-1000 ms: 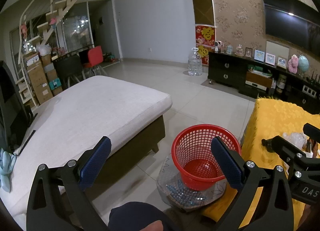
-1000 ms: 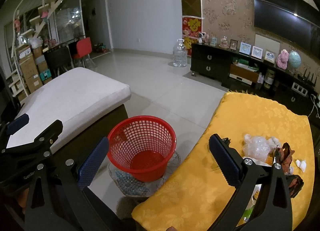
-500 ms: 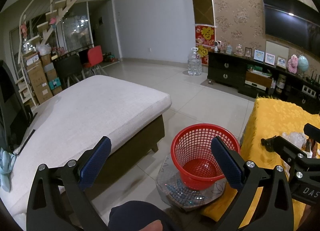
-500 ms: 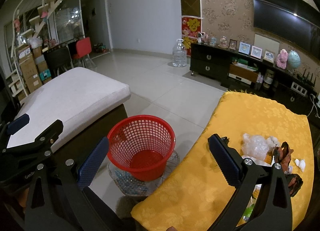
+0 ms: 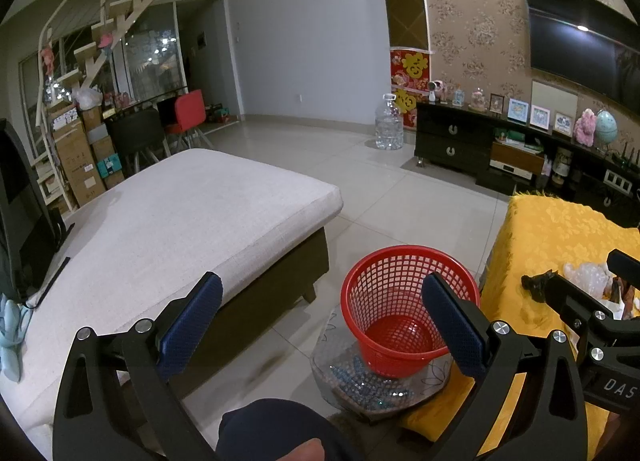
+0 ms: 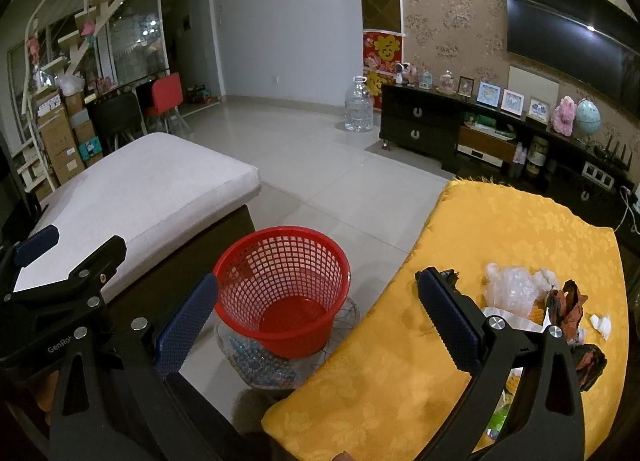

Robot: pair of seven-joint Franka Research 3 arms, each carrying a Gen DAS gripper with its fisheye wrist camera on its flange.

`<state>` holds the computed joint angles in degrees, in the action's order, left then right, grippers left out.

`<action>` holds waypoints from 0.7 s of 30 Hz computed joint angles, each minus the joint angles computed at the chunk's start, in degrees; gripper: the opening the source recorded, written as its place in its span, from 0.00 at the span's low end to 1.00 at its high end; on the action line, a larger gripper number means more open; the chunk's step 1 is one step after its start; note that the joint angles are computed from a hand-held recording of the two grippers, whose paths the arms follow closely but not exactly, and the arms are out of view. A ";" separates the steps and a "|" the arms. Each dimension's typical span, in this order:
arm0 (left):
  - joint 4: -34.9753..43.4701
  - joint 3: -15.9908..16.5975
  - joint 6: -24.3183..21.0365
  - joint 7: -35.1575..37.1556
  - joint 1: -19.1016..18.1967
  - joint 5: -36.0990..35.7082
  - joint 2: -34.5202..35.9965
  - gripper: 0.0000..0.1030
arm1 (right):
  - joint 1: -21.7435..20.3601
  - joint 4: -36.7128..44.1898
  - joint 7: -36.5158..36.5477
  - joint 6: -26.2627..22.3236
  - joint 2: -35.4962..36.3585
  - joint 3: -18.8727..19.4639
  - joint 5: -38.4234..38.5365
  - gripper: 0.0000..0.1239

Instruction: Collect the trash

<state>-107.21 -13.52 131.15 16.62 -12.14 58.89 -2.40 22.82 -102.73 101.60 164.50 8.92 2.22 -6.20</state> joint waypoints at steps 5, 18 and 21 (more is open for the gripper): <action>-0.03 0.04 0.06 0.02 0.00 -0.07 -0.02 0.94 | -0.04 0.01 -0.25 0.01 0.01 0.07 0.26 0.78; 0.02 0.04 0.05 0.11 0.03 -0.19 -0.02 0.94 | -0.05 -0.35 -0.29 0.15 -0.21 0.10 0.34 0.78; 0.00 0.04 0.06 0.08 0.05 -0.17 -0.04 0.94 | -0.03 -0.46 -0.25 0.20 -0.28 0.08 0.28 0.78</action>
<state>-107.21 -13.48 131.21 16.70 -12.09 58.72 -2.44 22.79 -103.19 101.35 164.70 8.64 2.30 -5.93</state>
